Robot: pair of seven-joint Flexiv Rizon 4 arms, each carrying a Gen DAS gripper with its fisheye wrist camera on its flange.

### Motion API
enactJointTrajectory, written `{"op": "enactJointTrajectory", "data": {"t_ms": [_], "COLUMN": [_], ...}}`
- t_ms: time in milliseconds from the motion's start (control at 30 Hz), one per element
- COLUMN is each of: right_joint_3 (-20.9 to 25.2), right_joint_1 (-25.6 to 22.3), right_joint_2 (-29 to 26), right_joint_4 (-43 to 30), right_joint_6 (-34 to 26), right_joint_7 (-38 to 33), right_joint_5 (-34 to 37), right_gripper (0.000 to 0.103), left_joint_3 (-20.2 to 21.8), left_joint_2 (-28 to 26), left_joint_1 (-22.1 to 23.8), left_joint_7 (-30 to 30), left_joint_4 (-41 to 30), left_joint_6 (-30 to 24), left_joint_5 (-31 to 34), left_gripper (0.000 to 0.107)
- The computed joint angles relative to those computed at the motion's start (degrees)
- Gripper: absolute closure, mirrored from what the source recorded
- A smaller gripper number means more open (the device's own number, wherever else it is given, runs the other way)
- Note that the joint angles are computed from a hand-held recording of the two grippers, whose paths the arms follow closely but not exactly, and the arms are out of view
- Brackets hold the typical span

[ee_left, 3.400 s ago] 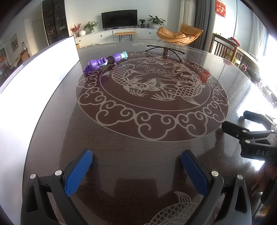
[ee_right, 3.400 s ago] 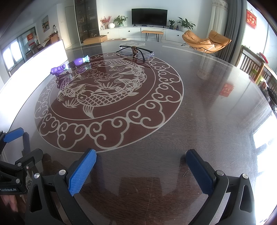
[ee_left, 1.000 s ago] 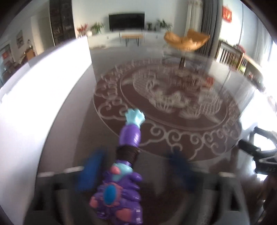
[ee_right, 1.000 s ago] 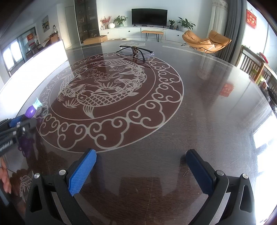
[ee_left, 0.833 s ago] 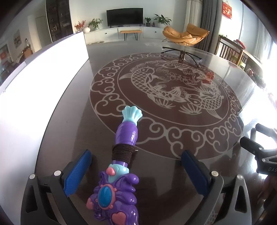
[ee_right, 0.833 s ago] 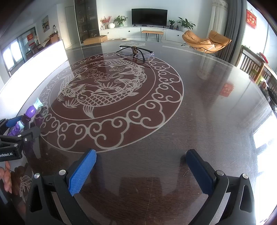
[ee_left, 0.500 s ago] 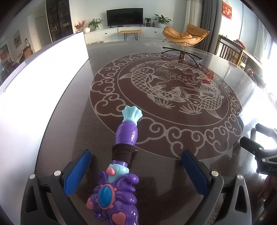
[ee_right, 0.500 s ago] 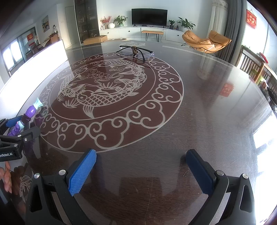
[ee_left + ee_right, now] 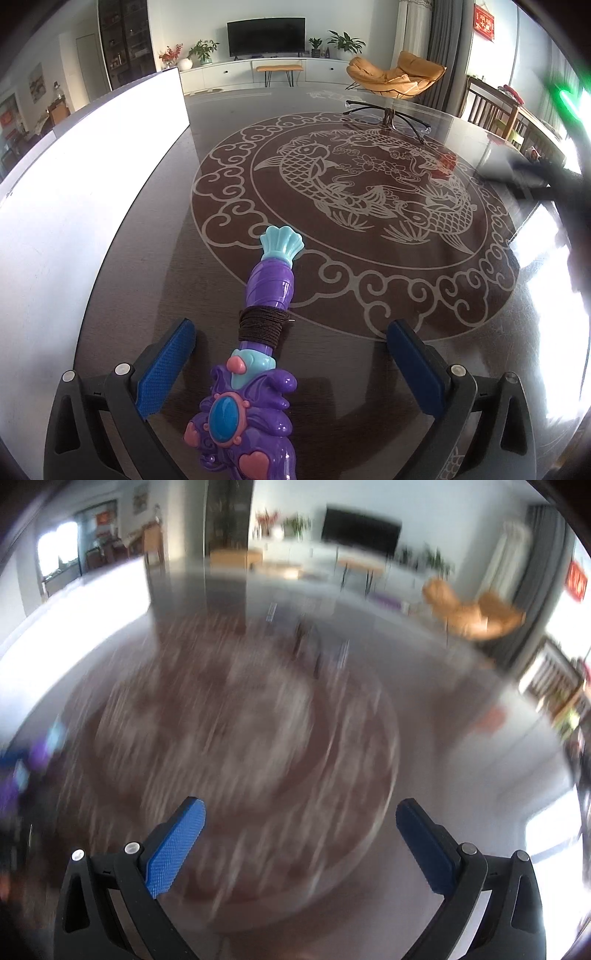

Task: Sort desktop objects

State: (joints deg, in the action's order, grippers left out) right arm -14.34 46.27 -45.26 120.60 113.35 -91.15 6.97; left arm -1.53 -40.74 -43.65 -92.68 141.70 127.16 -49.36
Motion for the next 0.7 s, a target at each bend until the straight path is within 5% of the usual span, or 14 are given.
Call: {"op": "enactJointTrajectory", "data": {"t_ms": [200, 367, 433, 500, 567, 700], "right_joint_3": [-2.01, 6.50, 9.48, 15.29, 16.98, 18.44], "right_joint_1": [-2.80, -10.28, -12.59, -17.24, -18.87, -20.94], "right_joint_2": [-5.51, -9.49, -10.58, -11.09, -10.81, -7.49], "right_joint_4": [-20.31, -31.23, -32.94, -34.37, -33.26, -24.40], "right_joint_6": [-19.59, -31.59, -32.56, -32.83, -31.72, -24.59], "right_joint_7": [6.13, 6.42, 5.46, 4.09, 5.08, 7.42], "right_joint_5": [-9.76, -16.44, -18.20, -18.37, -18.72, -18.87], "right_gripper": [0.005, 0.028, 0.038, 0.075, 0.089, 0.089], "left_joint_3": [0.05, 0.02, 0.02, 0.02, 0.03, 0.03], "left_joint_2": [-0.08, -0.16, -0.18, -0.21, -0.23, -0.30], "left_joint_1": [-0.26, -0.13, -0.09, -0.08, -0.10, -0.01], "left_joint_7": [-0.04, 0.05, 0.05, 0.04, 0.09, 0.09], "left_joint_4": [0.00, -0.14, -0.16, -0.20, -0.27, -0.36], "left_joint_6": [0.09, 0.07, 0.07, 0.09, 0.05, 0.05], "left_joint_5": [-0.22, -0.18, -0.14, -0.12, -0.18, -0.08], "left_gripper": [0.004, 0.004, 0.004, 0.004, 0.004, 0.004]}}
